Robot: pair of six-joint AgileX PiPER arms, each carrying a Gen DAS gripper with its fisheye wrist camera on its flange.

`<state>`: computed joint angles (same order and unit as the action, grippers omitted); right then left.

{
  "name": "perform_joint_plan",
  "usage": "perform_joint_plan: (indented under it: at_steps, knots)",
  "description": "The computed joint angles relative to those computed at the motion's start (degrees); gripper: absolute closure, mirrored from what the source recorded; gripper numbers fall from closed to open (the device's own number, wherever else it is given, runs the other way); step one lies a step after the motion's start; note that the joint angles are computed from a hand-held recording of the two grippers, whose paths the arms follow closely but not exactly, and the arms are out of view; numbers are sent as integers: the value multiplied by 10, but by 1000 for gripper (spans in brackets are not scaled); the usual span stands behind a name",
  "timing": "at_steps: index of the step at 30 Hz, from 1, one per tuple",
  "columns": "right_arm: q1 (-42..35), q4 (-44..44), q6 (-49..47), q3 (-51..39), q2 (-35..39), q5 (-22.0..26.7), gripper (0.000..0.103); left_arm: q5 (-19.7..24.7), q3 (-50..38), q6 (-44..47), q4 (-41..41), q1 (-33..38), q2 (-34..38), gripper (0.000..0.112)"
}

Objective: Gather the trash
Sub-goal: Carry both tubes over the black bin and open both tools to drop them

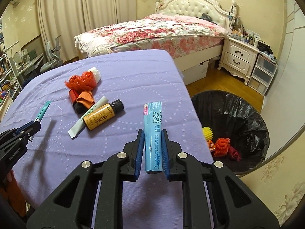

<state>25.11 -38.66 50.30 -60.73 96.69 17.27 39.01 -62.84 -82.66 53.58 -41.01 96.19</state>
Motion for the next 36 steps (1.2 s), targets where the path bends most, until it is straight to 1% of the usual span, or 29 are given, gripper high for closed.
perform_joint_plan:
  at_steps: [6,11,14,20,24,30,36]
  knots:
    - [-31,-5,1,16,-16,-13,85,15,-68,34,-9,-26,37,92]
    - [-66,10,-16,25,-26,-26,85,23,-132,64,-17,-47,77,92]
    - [-87,3,-11,34,-32,-35,85,27,-172,85,-27,-59,104,93]
    - [-134,18,-29,43,-39,-53,85,33,-250,125,-46,-77,158,93]
    - [-168,44,-57,43,-41,-65,85,39,-308,153,-61,-87,194,93]
    - [-202,63,-81,27,-24,-72,85,67,-443,233,-103,-95,272,93]
    - [-232,136,-150,0,7,-74,85,118,-610,317,-149,-99,363,93]
